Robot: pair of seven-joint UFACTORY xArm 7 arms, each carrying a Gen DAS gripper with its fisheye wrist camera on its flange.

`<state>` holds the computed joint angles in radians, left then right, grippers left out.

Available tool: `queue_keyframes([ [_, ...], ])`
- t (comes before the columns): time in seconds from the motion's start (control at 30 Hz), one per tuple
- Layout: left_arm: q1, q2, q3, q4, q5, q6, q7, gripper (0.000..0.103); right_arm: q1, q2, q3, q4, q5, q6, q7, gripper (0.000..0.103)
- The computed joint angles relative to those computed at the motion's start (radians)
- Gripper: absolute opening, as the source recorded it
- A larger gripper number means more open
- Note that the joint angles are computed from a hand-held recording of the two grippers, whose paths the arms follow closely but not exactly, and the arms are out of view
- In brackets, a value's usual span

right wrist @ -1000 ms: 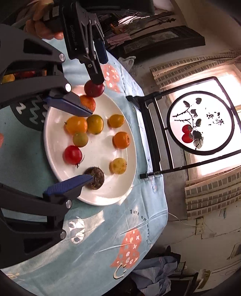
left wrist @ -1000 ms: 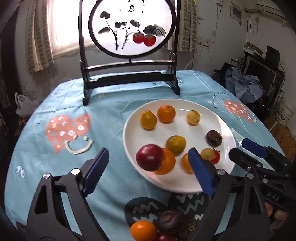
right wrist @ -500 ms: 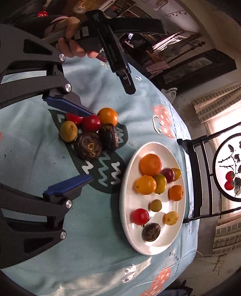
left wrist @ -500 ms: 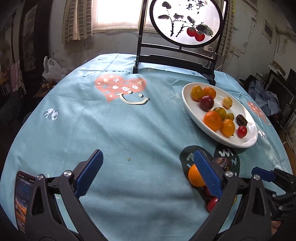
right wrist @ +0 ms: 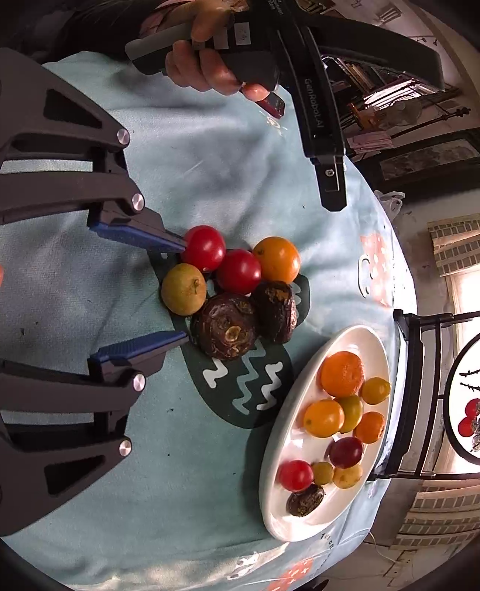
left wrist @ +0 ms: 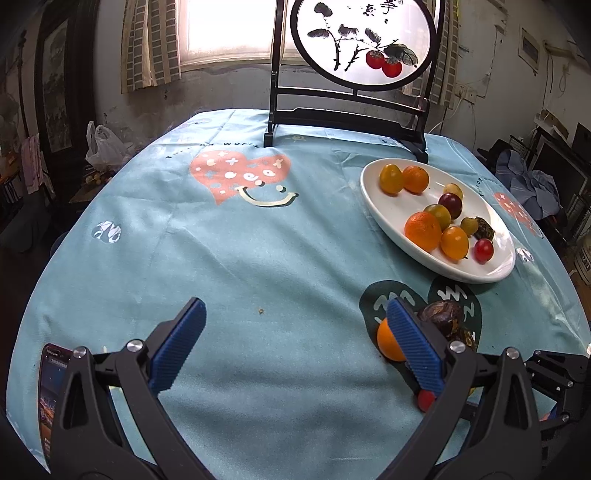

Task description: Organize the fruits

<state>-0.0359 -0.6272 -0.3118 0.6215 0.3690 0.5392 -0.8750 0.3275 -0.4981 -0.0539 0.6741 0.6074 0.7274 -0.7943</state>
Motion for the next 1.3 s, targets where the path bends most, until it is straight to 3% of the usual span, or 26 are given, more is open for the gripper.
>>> queue_keyframes([
  [0.5,-0.019,-0.017,-0.001,-0.013,-0.01,0.01,0.028,0.1,0.011,0.018,-0.002,0.004,0.036,-0.016,-0.03,0.037],
  [0.67,-0.016,-0.019,-0.007,-0.021,-0.004,0.025,0.026,0.1,0.008,0.027,-0.013,0.016,0.051,0.009,-0.031,0.03],
  [0.77,-0.07,-0.019,0.045,-0.043,-0.055,0.006,0.073,0.1,0.001,0.032,-0.052,0.043,0.12,0.049,-0.044,0.03],
  [0.83,-0.162,-0.017,0.124,-0.071,-0.142,-0.047,0.171,0.099,-0.018,0.023,-0.058,0.045,0.16,0.032,-0.042,0.03],
  [0.9,-0.274,-0.003,0.203,-0.086,-0.249,-0.09,0.304,0.093,-0.039,0.021,-0.049,0.044,0.168,0.005,-0.021,0.029],
  [0.97,-0.345,0.018,0.234,-0.081,-0.316,-0.1,0.406,0.083,-0.05,0.03,-0.049,0.051,0.17,0.004,0.0,0.029],
  [1.1,-0.381,0.066,0.22,-0.054,-0.399,-0.083,0.502,0.059,-0.054,0.032,-0.043,0.055,0.168,0.006,-0.001,0.029],
  [1.3,-0.36,0.114,0.17,-0.024,-0.464,-0.078,0.536,0.054,-0.052,0.027,-0.045,0.054,0.173,0.007,-0.016,0.029],
])
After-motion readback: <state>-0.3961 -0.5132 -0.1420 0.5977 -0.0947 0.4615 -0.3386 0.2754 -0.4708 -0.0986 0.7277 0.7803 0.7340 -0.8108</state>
